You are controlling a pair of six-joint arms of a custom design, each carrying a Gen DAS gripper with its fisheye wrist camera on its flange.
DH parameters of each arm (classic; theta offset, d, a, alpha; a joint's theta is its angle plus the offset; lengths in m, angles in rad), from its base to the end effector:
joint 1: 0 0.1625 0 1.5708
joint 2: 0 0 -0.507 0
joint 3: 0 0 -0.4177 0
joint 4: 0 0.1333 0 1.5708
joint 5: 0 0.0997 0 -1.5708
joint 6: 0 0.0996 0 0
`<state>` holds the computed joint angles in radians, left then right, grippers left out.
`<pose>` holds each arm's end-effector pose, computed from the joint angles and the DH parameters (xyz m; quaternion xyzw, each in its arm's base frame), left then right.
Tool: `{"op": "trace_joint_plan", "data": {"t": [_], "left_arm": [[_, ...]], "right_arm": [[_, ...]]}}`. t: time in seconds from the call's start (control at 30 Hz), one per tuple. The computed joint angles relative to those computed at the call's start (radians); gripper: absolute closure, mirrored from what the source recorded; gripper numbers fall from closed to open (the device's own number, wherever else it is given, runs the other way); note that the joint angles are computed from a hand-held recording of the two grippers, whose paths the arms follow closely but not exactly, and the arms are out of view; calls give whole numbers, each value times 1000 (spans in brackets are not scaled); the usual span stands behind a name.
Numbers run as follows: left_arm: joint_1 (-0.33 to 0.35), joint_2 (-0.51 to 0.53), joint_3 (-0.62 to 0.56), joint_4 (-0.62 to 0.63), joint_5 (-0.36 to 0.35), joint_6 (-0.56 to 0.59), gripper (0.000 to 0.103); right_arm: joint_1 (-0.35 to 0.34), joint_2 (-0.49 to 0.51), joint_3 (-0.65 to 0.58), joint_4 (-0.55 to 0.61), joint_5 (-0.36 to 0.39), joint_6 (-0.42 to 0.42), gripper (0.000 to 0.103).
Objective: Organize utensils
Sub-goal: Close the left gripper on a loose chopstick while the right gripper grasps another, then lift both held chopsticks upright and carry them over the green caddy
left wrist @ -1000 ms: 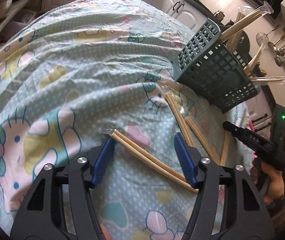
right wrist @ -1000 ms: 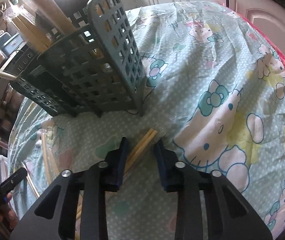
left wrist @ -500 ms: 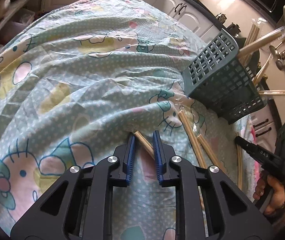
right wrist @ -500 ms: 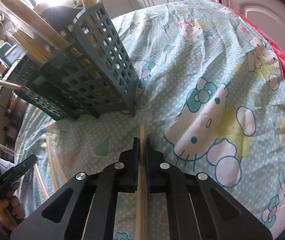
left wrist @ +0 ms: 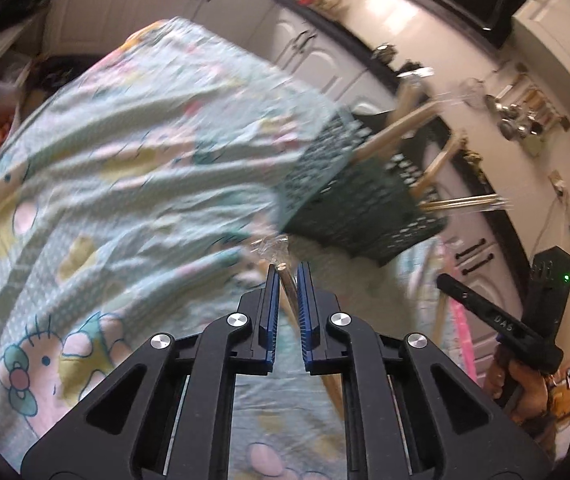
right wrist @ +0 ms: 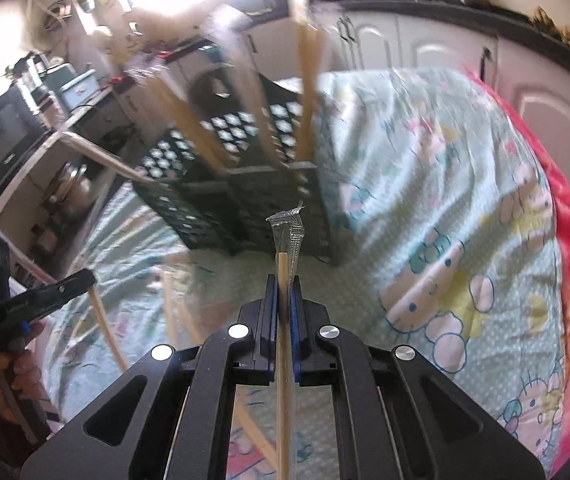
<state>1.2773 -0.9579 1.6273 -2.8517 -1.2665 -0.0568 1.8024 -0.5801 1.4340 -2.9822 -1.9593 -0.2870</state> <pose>-0.0624 -0.7703 0.2975 0.0660 0.9414 -0.3182 0.0905 0.2840 -0.7877 0.1000 0.1905 -0.9254 0.2647 0.1930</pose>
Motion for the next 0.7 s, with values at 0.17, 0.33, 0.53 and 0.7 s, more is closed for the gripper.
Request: {"op": "trace_joint_plan", "data": {"t": [0.17,0.33,0.53,0.7], "left_arm": [[-34,-10,1,-18,-24,52,100],[-66,-14,-3,-41,-45,102,100],[-98,-13,-16,-67,-65,148,100],[-121,-6,-41,-84,-79,180,100]], "right_arm": [[29,-17,18,-31,30,-46,97],[53,-31,32,-66,50,-84,97],[78,-42,40,-127,61,-152,97],[91,-51,33,-146,80,-174,97]]}}
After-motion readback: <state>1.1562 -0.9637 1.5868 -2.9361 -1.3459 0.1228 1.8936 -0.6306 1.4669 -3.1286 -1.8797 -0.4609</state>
